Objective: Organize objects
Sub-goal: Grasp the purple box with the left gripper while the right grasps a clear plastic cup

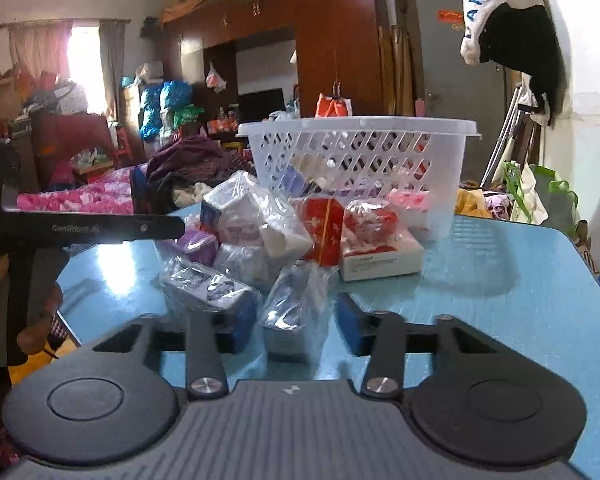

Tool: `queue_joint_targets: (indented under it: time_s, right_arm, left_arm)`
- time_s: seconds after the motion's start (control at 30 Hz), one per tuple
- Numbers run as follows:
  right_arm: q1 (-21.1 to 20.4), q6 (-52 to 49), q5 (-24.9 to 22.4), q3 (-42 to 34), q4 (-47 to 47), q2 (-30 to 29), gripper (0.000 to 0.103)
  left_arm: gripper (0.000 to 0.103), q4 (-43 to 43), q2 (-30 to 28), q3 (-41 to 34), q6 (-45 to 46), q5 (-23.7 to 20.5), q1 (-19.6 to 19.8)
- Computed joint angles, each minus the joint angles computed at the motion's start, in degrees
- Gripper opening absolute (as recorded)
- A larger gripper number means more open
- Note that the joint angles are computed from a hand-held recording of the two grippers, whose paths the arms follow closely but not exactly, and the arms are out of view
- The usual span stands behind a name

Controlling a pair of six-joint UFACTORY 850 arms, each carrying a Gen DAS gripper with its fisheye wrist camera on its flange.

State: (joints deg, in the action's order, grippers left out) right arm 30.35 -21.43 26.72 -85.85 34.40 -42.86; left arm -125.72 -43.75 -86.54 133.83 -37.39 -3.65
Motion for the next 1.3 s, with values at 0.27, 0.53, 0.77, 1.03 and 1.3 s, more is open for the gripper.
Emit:
queue_joint_targets:
  time_s: [0.27, 0.53, 0.77, 1.03, 1.3]
  right_arm:
    - [1.6, -17.1, 1.3, -0.4, 14.3, -0.3, 0.033]
    - [0.5, -8.3, 4.4, 3.4, 8.0, 2.4, 0.033]
    - [0.3, -7.2, 4.7, 3.5, 6.9, 2.6, 0.033]
    - [-0.1, -4.6, 6.8, 5.0, 5.6, 3.6, 0.034]
    - [-0.1, -3.6, 8.1, 5.1, 4.8, 3.6, 0.034]
  left_arm:
    - [0.089, -7.0, 0.5, 2.1, 8.6, 2.0, -1.4]
    - [0.089, -9.4, 0.9, 2.8, 12.9, 3.3, -2.7]
    - [0.065, -13.6, 1.4, 4.0, 16.4, 2.1, -2.5]
    - [0.065, -17.1, 3.3, 7.1, 19.1, -3.2, -1.6]
    - [0.065, -16.8, 3.7, 7.5, 18.4, -5.1, -1.1]
